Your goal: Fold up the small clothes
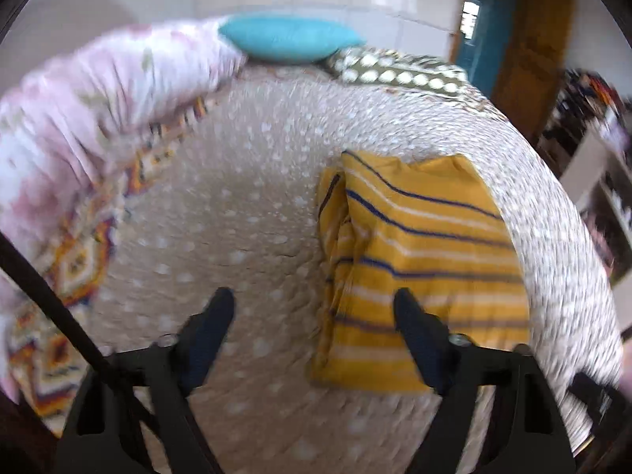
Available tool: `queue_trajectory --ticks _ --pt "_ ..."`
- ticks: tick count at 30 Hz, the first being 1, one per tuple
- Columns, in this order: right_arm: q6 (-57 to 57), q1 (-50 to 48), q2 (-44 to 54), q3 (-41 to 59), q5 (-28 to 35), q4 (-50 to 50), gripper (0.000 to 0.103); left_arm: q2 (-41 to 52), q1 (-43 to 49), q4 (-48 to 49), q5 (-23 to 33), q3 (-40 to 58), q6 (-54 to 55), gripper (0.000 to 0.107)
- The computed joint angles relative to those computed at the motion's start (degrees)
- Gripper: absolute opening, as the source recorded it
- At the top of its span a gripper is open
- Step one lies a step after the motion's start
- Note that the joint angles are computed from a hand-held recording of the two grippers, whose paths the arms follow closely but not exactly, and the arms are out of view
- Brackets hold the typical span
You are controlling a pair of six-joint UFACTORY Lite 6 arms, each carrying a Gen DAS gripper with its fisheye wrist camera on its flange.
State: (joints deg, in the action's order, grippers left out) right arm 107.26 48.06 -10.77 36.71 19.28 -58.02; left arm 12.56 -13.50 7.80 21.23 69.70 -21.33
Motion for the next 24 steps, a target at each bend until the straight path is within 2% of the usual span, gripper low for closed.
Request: queue_trajectory --ticks 2,3,4,6,8,9,11,13,14,15,16,18,20,22,24 --pt "11.99 2.88 -5.48 -6.21 1.07 -8.57 0.045 8.17 1.25 -9.50 4.09 8.73 7.15 0.034" --pt "17.99 5.44 -7.11 -8.38 3.43 -13.01 0.045 10.73 1.17 -10.68 5.12 11.55 8.07 0.030" --pt "23.99 7.93 -6.97 -9.42 6.08 -17.49 0.045 13.34 0.51 -9.46 5.44 14.60 7.40 0.029" --pt "31.07 11.44 -4.75 -10.19 10.66 -22.07 0.045 16.89 -1.43 0.15 6.53 18.73 0.01 0.030" --pt "33.67 11.83 -2.30 -10.28 11.36 -23.35 0.045 23.37 -3.67 11.13 12.30 25.34 -8.82 0.030" --pt "36.39 11.29 -0.84 -10.47 10.38 -25.02 0.046 25.52 -4.46 13.71 13.44 26.66 -11.39 0.030" --pt "46.00 8.20 2.30 -11.48 5.95 -33.82 0.048 26.54 -4.30 15.36 11.61 25.27 -13.77 0.030" --pt "49.62 9.26 4.88 -11.08 8.89 -37.56 0.049 24.21 -4.73 18.64 9.19 21.58 -16.94 0.030" --pt "47.84 9.69 6.64 -9.75 9.78 -36.55 0.051 22.68 -5.00 19.84 8.56 19.80 -17.81 0.031" --pt "46.09 10.34 8.63 -8.26 10.86 -35.76 0.057 20.67 -5.21 20.49 7.80 17.51 -18.36 0.032" --pt "45.18 11.37 10.93 -6.72 12.39 -35.67 0.065 17.69 -5.34 20.58 6.67 14.26 -18.78 0.038" --pt "41.77 14.04 16.35 -3.13 16.73 -32.42 0.070 10.52 -4.90 20.25 2.95 6.05 -19.52 0.048" --pt "38.67 17.19 21.51 0.89 21.83 -27.52 0.072 0.82 -3.62 17.72 -2.33 -4.74 -17.87 0.070" --pt "37.90 17.97 23.32 2.52 23.52 -25.51 0.072 -7.78 -3.13 23.93 -6.14 -13.99 -23.97 0.076" --pt "37.11 17.87 23.87 3.41 23.78 -24.22 0.073 -16.87 -2.82 35.92 -7.80 -22.44 -33.92 0.081"
